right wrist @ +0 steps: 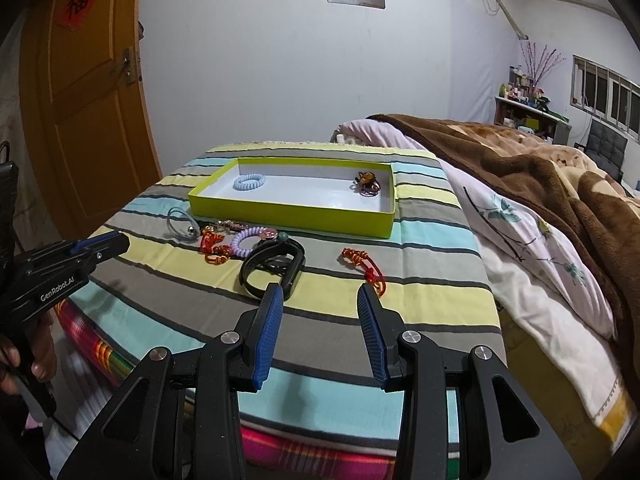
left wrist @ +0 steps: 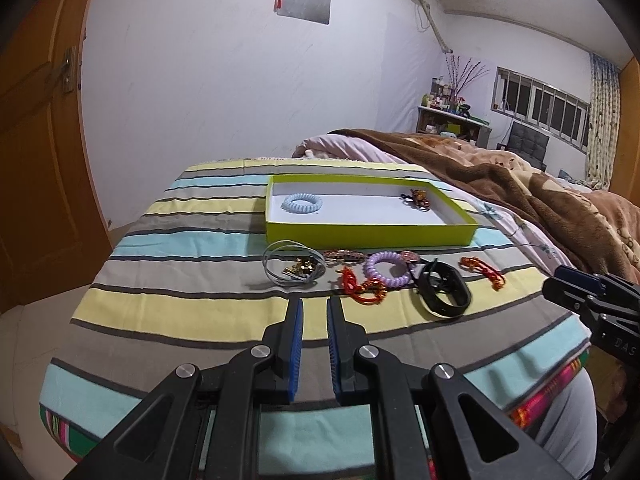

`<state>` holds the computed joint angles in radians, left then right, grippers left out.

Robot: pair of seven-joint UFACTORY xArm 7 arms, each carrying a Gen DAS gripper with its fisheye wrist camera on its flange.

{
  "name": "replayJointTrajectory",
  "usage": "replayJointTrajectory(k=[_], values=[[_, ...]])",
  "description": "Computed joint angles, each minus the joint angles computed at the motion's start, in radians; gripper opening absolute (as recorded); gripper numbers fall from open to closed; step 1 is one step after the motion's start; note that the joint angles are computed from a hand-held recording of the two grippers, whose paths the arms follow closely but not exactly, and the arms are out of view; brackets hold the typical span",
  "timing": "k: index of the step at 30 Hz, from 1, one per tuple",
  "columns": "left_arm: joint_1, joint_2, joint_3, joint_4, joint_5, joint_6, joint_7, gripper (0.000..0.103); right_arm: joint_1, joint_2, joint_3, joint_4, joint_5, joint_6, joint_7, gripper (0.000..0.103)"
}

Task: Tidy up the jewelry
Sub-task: 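Withdraw both tools from the box back over the jewelry, then grasp the silver wire ring with the left tool while the right tool grasps the red knotted charm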

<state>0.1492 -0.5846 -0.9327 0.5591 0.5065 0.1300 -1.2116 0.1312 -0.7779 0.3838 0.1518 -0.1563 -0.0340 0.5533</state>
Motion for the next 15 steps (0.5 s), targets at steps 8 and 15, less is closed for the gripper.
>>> replayJointTrajectory(k=[8,15], values=[[0.159,0.075,-0.085,0.05,0.05,-0.025,-0.001,0.025,-0.071,0.109,0.0,0.037,-0.001,-0.05,-0.03,0.04],[0.326,0.145,-0.186,0.1,0.079,-0.046,0.007,0.025,-0.15,0.231,0.02,0.097,0.005,-0.087,-0.078,0.04]])
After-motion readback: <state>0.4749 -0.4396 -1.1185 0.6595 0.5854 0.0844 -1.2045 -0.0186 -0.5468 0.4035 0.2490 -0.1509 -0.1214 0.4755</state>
